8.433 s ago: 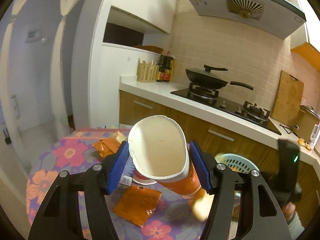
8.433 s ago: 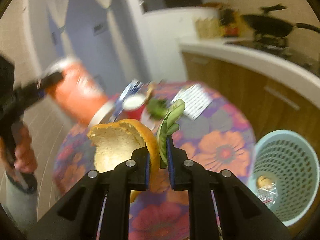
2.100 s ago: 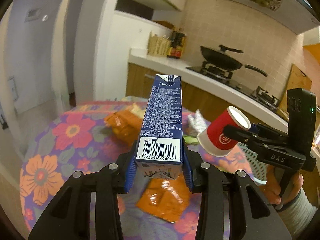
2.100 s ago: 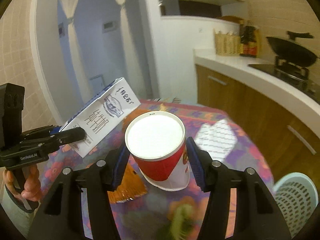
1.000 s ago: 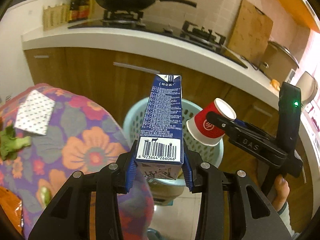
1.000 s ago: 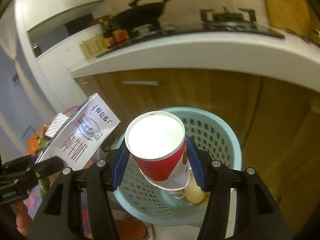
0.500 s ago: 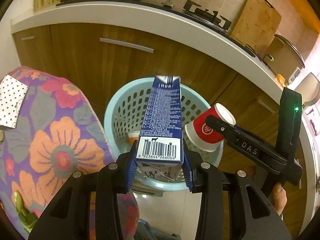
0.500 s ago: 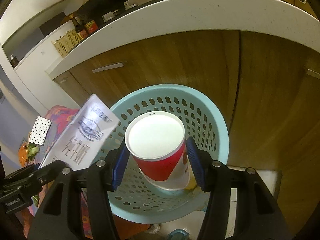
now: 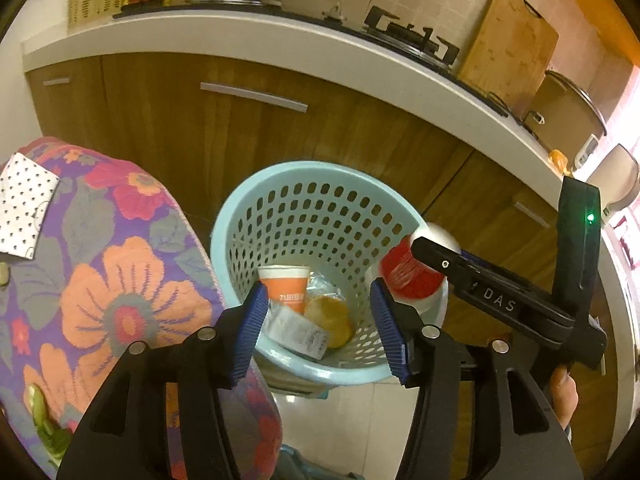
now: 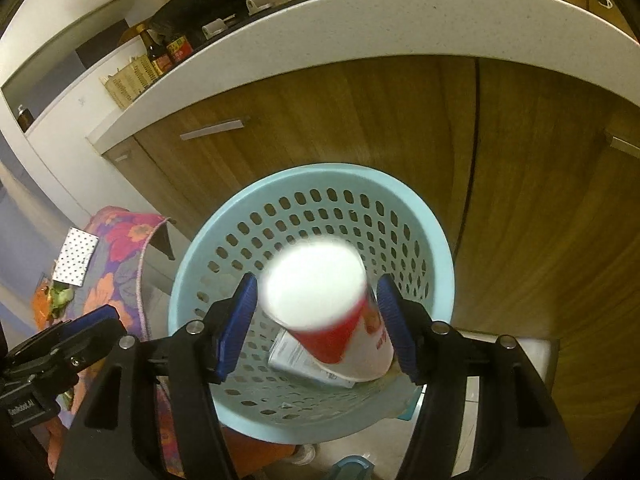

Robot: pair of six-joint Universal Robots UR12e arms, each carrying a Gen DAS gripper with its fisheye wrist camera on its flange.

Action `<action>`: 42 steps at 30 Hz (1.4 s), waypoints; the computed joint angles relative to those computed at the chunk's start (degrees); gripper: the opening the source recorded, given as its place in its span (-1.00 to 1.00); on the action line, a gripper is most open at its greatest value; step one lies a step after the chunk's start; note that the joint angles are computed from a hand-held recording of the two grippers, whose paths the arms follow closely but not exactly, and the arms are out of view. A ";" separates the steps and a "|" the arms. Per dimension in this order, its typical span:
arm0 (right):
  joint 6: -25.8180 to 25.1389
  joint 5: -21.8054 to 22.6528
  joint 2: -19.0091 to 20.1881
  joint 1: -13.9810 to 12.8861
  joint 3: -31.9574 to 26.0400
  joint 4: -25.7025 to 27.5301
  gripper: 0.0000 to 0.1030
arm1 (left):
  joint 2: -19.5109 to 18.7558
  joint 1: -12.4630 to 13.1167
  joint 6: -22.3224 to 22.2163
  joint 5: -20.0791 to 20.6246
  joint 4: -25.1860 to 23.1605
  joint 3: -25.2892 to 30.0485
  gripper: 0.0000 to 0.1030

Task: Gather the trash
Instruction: 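Carry the carton and red cup over the basket and open the right tool, then return both open tools from the basket to the table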

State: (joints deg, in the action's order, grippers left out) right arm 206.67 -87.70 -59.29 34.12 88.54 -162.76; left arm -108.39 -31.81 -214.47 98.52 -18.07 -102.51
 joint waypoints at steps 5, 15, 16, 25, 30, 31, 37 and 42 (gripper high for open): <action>-1.02 -0.17 -0.33 0.40 0.00 -0.83 0.13 | 1.15 -0.23 0.27 0.81 1.81 -1.12 0.00; -4.25 1.62 -1.14 1.58 0.32 -4.83 0.13 | 5.13 -0.97 -0.58 4.38 7.27 -4.89 0.06; -5.10 1.74 -1.16 1.91 0.24 -5.58 0.13 | 5.62 -1.03 -0.58 4.89 7.85 -5.38 0.08; -12.17 7.86 -0.43 5.16 -1.59 -9.89 0.13 | 12.84 -2.10 -1.46 14.08 12.10 -12.23 0.30; -16.62 12.89 0.65 7.26 -3.39 -9.84 0.13 | 17.73 -2.77 -4.43 21.80 11.33 -16.89 0.41; -18.08 13.51 1.01 7.92 -3.95 -9.42 0.13 | 18.87 -2.86 -5.73 23.48 10.81 -18.10 0.41; -22.52 16.63 2.92 10.21 -6.74 -5.60 0.13 | 24.16 -1.61 -14.24 27.09 6.58 -24.09 0.42; -24.99 17.53 4.54 11.72 -8.58 -2.82 0.13 | 26.33 0.20 -20.88 25.91 2.99 -27.58 0.42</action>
